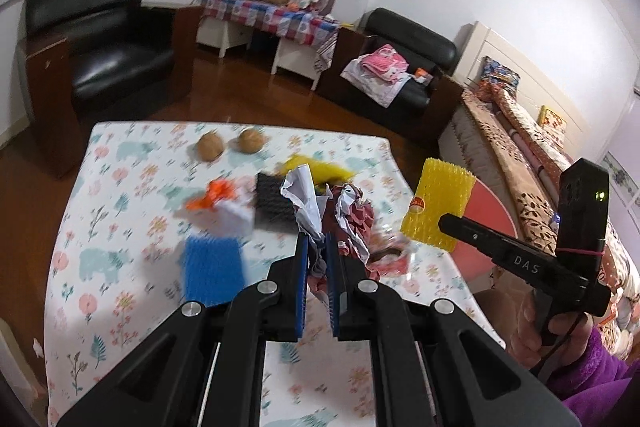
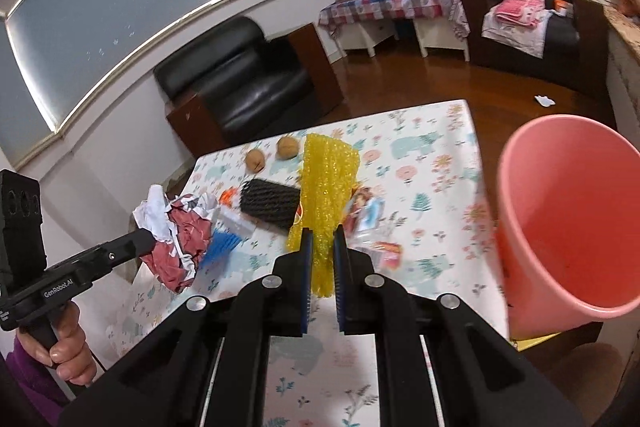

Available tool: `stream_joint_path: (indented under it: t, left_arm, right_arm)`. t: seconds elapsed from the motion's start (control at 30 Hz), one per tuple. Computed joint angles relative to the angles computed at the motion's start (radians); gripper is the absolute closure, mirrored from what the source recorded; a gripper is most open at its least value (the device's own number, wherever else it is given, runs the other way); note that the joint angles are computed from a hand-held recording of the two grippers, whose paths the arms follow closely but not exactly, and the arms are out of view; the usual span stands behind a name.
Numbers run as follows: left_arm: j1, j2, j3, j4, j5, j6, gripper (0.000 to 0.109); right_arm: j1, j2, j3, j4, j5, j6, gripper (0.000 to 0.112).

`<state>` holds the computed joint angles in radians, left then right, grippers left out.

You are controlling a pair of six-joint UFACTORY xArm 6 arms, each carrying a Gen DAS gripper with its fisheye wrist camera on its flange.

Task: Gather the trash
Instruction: 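Carry the yellow net and the paper over the pink bucket with both tools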

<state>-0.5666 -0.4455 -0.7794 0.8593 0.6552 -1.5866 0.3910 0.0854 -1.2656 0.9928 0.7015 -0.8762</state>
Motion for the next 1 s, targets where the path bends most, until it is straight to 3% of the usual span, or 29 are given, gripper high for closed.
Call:
stream_joint_path:
  t: [0.43, 1.0]
  left_arm:
    - [-0.015, 0.284, -0.308, 0.012, -0.065, 0.116, 0.101]
    - [-0.018, 0.681, -0.737, -0.180, -0.110, 0.391, 0.101]
  right_arm:
    - [-0.134, 0.020, -0.004, 0.049, -0.065, 0.010, 0.102]
    - [-0.227, 0.093, -0.029, 0.006, -0.198, 0.044, 0.102]
